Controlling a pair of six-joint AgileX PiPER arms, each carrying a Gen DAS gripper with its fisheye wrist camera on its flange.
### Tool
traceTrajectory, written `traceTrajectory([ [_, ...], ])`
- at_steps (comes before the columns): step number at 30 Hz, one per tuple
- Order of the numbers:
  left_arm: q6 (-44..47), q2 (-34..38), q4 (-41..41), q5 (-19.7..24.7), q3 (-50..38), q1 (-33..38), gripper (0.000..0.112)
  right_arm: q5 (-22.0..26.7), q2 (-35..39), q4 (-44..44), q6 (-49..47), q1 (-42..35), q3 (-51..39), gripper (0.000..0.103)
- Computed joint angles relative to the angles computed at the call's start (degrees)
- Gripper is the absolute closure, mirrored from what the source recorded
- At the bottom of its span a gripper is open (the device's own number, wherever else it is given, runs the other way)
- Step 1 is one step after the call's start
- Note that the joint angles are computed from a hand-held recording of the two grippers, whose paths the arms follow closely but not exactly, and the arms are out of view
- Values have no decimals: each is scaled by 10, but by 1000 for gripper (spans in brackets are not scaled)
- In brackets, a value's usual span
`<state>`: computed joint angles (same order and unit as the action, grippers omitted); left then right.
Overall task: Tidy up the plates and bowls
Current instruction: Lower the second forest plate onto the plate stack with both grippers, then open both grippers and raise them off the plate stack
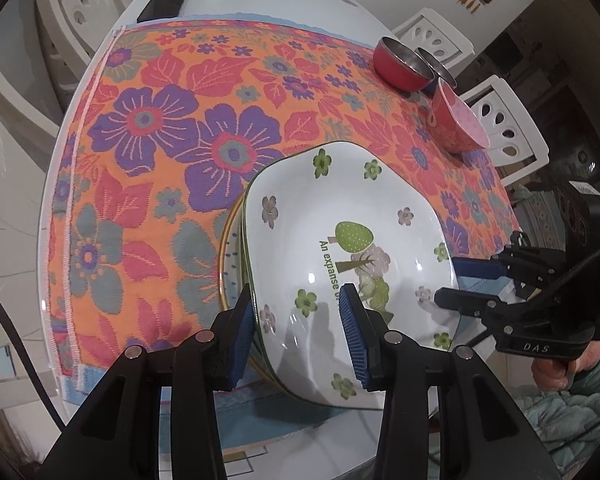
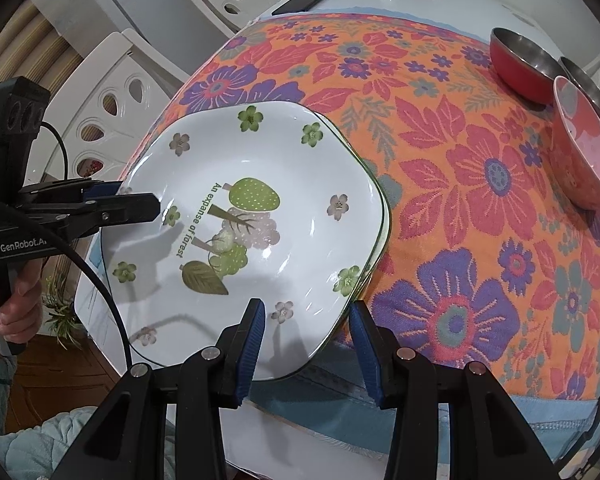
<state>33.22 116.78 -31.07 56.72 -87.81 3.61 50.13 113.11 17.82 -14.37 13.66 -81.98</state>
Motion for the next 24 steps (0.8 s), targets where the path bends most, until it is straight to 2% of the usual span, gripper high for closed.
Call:
traceTrajectory([
  [3,-10,-4,36,-2,-6,-4,73,1,-2,2,5,-1,0,60],
  [14,0,4,27,26,-89,6,73,-11,-25,0,33,-12,-5,60],
  [19,-9,43,10,35,-177,-34,73,-16,-42,-25,72,-37,-19,60],
  [23,-52,93,26,54,-290,-92,72,-23,-57,-25,84,-79,-24,60],
  [24,-64,106,32,63,-322,-105,69,-22,-61,-22,83,-92,-27,60],
])
